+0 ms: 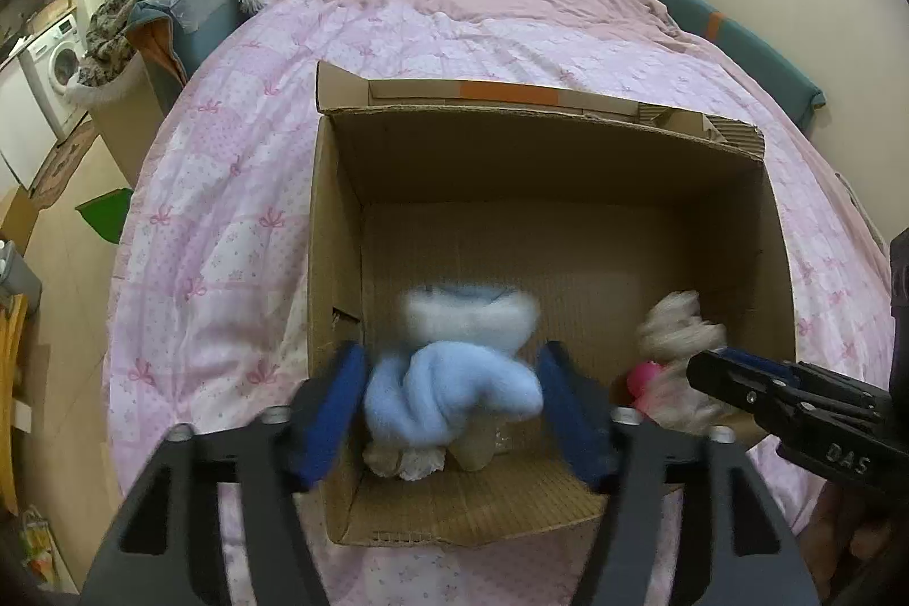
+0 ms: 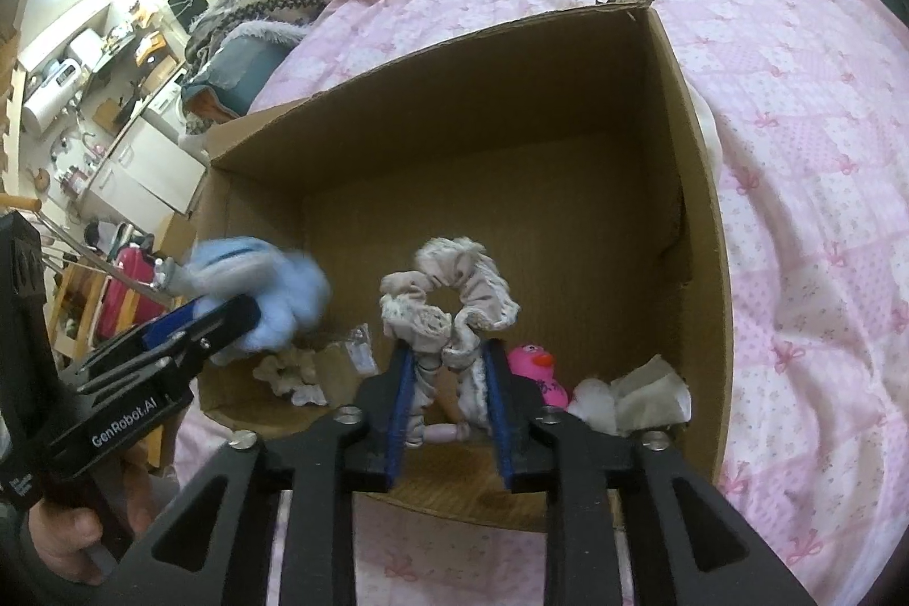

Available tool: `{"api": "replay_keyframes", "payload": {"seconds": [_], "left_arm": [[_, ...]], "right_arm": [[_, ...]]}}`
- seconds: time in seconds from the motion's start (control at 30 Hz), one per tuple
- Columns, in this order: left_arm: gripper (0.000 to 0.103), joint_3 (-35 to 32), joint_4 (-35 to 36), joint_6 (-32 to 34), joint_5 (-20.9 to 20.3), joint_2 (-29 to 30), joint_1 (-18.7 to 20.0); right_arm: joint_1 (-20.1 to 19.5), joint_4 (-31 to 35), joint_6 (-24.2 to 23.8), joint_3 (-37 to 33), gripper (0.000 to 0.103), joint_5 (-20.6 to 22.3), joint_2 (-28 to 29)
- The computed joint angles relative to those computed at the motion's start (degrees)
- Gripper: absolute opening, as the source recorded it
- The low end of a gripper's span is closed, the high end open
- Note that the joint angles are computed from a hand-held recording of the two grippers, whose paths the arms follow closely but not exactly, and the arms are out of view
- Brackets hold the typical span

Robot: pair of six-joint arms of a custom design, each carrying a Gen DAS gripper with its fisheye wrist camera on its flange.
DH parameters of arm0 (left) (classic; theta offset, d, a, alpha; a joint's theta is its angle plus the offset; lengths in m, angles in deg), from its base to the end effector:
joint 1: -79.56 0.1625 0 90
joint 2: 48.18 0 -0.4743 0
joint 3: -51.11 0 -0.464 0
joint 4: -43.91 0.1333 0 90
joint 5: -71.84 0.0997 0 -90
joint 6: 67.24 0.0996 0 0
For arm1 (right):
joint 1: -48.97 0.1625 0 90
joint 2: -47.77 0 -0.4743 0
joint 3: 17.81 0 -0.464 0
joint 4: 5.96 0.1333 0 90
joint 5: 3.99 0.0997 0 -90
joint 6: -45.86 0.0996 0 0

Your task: Organize soft objects

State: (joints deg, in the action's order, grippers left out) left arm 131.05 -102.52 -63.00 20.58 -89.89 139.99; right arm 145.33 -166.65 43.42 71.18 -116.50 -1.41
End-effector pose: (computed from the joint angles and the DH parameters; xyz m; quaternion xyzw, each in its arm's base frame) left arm -0.2432 -0.8250 0.1483 0.2207 0.9065 -0.2174 0.2868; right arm 0.1831 -0.7838 0.1966 0.0207 -0.9466 0.2674 0.1791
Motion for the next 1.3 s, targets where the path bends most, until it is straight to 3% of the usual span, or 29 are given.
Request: {"api": "replay_keyframes", "payload": {"seconds": [0.07,0.27,0.47,0.53,0.63,0.77,0.93,1.2,1.3], "left_arm": [[0.065,0.1,-0.3,0.3,-0.3,-0.2,-0.1],[0.065,1.6,-5.2,3.3,1.8,-0.8,-0.9],[0.065,3.4,-12.2,5.1,3.7,-2.0,-1.7],[0.072,3.9,-12.7,4.8,3.4,-2.6,-1.8],[0.076,5.0,-13.7,4.8,3.3,-4.0,-2.3],[0.093,6.0,-13.7,4.4,4.3,-5.7,-3.3],[0.098,8.7,-12.1,1.7,3.1,-9.3,-3.9],[0.102,16.2,-16.2,3.0,5.8,-13.6,-5.4],[0.102,18.8,-16.0,2.5,3.1,-15.3,-5.5]], "right_arm": [[0.2,-2.1,-0.6,0.6,0.077,-0.3,-0.2],[0.4,-7.2,-0.6,1.9,0.078,1.2,-1.0],[2.0,-12.3,-4.1,2.9,0.078,-2.7,-1.1],[2.7,-14.3,-5.0,3.4,0.082,-3.9,-1.5],[3.5,-17.1,-5.6,4.3,0.100,-4.6,-2.2],[4.5,-18.2,-6.1,5.3,0.101,-5.0,-3.5],[6.0,-21.8,-8.0,7.9,0.103,-7.1,-4.9],[7.7,-26.7,-8.9,12.6,0.103,-9.9,-6.1],[8.1,-29.2,-10.4,13.8,0.103,-11.4,-5.8]]}}
